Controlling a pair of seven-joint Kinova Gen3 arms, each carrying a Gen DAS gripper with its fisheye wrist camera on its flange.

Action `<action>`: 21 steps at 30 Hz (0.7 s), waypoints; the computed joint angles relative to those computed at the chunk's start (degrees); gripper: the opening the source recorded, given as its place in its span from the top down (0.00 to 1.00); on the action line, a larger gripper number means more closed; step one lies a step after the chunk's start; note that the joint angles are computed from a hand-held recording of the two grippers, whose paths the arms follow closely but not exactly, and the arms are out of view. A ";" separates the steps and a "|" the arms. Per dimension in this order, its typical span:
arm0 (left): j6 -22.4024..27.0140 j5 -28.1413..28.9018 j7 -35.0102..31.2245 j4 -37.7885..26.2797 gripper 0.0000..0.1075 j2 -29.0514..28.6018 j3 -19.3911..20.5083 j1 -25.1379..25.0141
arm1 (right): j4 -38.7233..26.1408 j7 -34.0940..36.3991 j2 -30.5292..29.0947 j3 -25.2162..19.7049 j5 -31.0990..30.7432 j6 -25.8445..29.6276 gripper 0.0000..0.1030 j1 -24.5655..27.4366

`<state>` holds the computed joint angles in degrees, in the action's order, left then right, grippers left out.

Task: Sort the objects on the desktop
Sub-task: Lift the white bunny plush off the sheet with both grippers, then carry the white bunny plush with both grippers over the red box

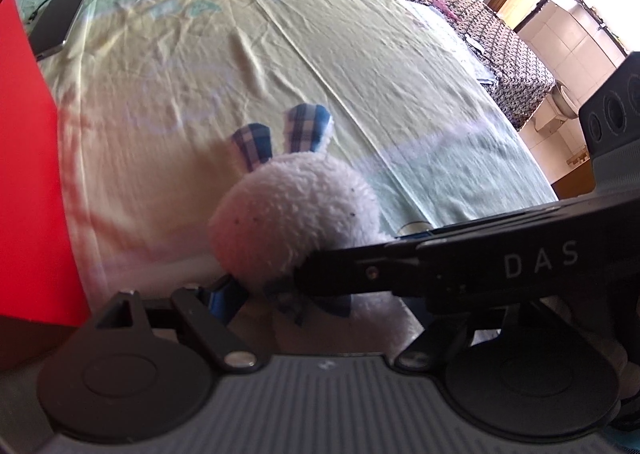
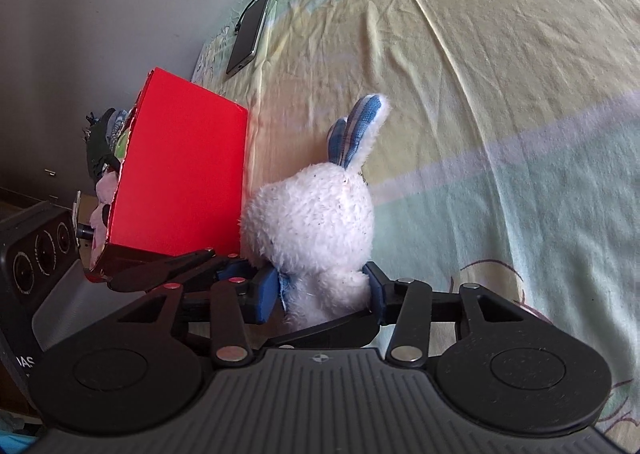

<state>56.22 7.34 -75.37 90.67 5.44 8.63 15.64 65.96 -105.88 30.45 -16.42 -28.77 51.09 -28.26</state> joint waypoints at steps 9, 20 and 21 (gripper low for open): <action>-0.49 -5.79 5.77 1.15 0.23 -1.75 1.19 3.26 | 3.25 2.45 -2.90 -0.24 0.49 -1.41 0.56 -0.08; -0.85 -7.70 6.82 5.32 0.23 -7.07 1.58 2.89 | 3.31 4.92 -3.02 -0.85 0.40 -1.54 0.56 -2.10; -0.92 -7.38 5.97 5.76 0.23 -7.63 1.47 2.60 | 3.21 4.61 -3.27 -0.56 1.04 -1.77 0.56 -2.77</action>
<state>55.30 -0.04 -69.39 96.43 -2.19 10.11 18.24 69.16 -101.27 27.18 -16.98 -27.73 49.32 -31.03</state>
